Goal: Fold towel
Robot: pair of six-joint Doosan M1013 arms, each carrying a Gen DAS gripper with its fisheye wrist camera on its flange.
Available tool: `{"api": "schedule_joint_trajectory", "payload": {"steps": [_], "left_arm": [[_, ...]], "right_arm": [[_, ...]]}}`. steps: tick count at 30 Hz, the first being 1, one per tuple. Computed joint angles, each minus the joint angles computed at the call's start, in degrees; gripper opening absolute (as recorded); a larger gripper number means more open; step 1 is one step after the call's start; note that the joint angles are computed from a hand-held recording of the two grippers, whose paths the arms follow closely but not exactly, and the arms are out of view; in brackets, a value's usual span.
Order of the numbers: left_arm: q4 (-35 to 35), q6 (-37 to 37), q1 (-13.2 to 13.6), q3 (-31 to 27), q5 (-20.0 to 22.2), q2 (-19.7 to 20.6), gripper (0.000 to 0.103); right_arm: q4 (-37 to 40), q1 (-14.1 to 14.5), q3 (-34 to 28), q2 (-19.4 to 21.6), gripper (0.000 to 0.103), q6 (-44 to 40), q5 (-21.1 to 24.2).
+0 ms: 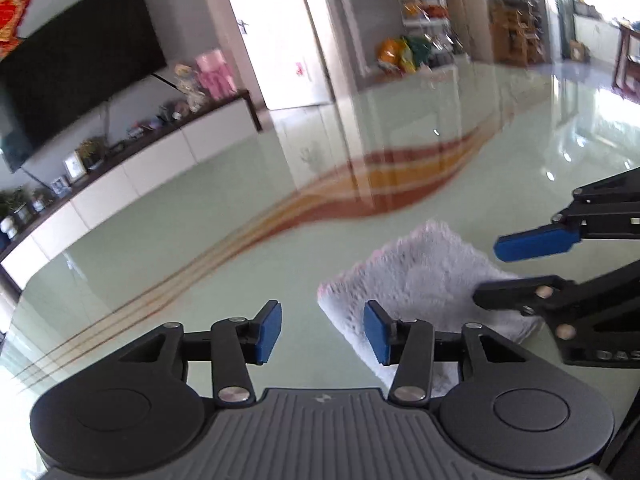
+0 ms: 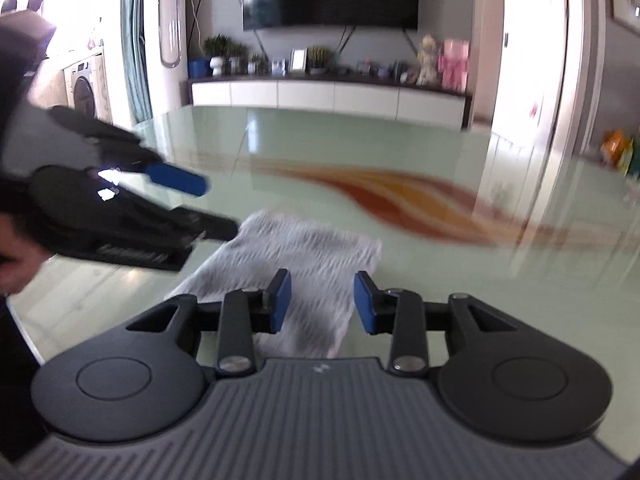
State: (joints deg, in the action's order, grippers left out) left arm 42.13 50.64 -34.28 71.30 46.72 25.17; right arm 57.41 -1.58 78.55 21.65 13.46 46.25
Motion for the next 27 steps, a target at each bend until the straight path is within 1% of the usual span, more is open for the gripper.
{"api": "schedule_joint_trajectory", "payload": {"steps": [2,3,5,7,8,10,12,13,14,15,17,18,20,22,23,24,26,27], "left_arm": [[-0.1,-0.7,-0.6,0.5,0.8,-0.3,0.057],[-0.5,-0.5,-1.0,0.5,2.1,-0.2,0.057],[0.3,-1.1,-1.6,0.8,3.5,0.0,0.057],[2.3,-2.6,-2.0,1.4,3.9,-0.1,0.057],[2.8,-2.7,-2.2,1.3,4.4,0.0,0.057],[2.7,-2.4,-2.3,0.9,4.8,0.0,0.057],[3.3,-2.8,-2.4,1.0,5.3,-0.3,0.057],[3.4,-2.8,-2.5,1.1,5.6,-0.4,0.057],[2.9,-2.4,-2.5,1.2,6.1,-0.5,0.058],[2.0,-1.8,-2.5,1.1,6.6,-0.4,0.058],[1.3,-1.4,-2.3,1.1,7.6,-0.3,0.058],[1.0,-1.6,-2.3,1.1,7.9,-0.4,0.057],[1.4,-3.6,-2.3,2.0,6.4,-1.2,0.057],[2.0,-5.1,-2.5,2.7,5.1,-2.1,0.058],[1.8,-6.2,-2.7,2.8,4.9,-2.6,0.061],[1.3,-7.2,-2.9,2.8,4.7,-3.0,0.068],[-0.7,-9.1,-2.9,2.5,4.8,-3.3,0.074],[-1.4,-10.5,-3.0,2.1,5.1,-3.4,0.075]], "right_arm": [[-0.4,0.3,-0.9,0.6,0.034,-0.4,-0.2],[-0.2,0.3,-1.4,1.0,0.034,-0.9,0.2],[-2.1,0.5,-4.6,3.1,0.034,-0.5,4.5],[-6.4,0.8,-8.3,5.3,0.036,3.4,9.7],[-7.3,0.8,-9.4,6.0,0.036,4.3,11.2],[-6.6,0.6,-9.8,6.2,0.036,5.0,11.7],[-4.2,0.1,-9.2,5.8,0.036,4.8,11.0],[-3.5,-0.2,-9.1,5.7,0.036,5.1,11.7],[-4.1,-0.5,-9.1,5.7,0.036,5.6,13.2],[-5.0,-0.5,-8.9,5.6,0.037,5.4,13.8],[-3.9,-0.6,-6.2,4.1,0.037,1.6,11.0],[-3.2,-0.9,-5.8,3.6,0.037,2.1,10.9],[-0.6,-1.9,-3.7,1.8,0.039,3.6,10.5],[0.4,-2.7,-2.0,0.5,0.043,4.3,9.8],[0.3,-2.9,-1.3,-0.2,0.045,4.7,9.4],[-0.1,-3.1,-0.6,-1.0,0.046,5.6,9.1],[-1.2,-3.3,0.7,-2.6,0.046,8.0,7.9],[-2.1,-3.2,0.9,-3.2,0.046,9.4,7.5]]}}
